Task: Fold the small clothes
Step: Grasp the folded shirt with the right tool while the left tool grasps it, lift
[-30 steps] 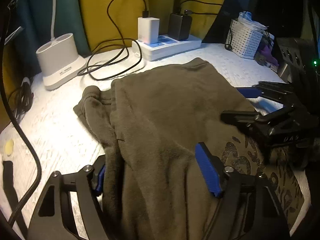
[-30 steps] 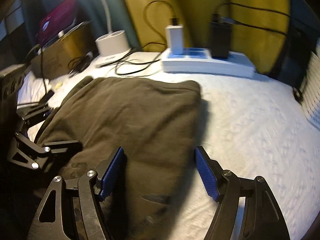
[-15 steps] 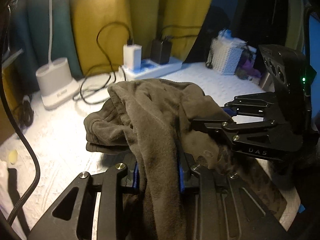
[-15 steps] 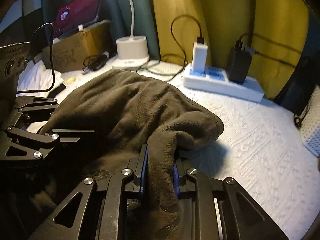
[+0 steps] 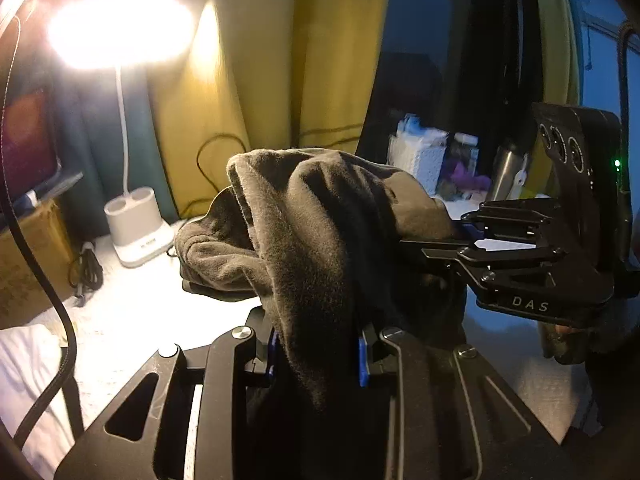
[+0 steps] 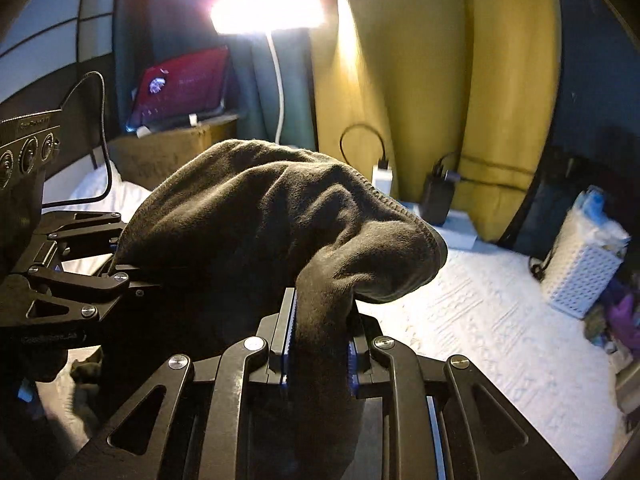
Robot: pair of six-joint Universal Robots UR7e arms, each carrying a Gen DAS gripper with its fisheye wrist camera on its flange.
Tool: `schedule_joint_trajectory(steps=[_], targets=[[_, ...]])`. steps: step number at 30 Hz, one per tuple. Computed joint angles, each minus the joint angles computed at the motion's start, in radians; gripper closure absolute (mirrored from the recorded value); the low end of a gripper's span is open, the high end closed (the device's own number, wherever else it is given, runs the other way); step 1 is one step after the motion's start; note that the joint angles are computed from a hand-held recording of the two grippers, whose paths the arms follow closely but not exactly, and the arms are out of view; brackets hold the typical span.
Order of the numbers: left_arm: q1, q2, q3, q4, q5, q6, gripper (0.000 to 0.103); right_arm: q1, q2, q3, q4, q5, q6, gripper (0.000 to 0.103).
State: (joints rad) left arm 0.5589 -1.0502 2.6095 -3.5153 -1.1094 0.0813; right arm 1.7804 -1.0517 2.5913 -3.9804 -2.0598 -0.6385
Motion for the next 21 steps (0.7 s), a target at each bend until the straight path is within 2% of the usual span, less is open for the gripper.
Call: schedule_joint_trajectory(steps=[6,16,21], targets=[[-0.083,-0.078,0.056,-0.023,0.032,-0.031,0.077,0.118,-0.01,0.027,-0.083,-0.07,0.014,0.083],[-0.237,-0.281,0.158,0.019,0.116,-0.088,0.077,0.346,0.004,0.019,-0.174,-0.212,0.009,0.084],[-0.313,-0.473,0.204,0.154,0.179,-0.13,0.077,0.452,0.037,-0.009,-0.207,-0.259,-0.004,0.084]])
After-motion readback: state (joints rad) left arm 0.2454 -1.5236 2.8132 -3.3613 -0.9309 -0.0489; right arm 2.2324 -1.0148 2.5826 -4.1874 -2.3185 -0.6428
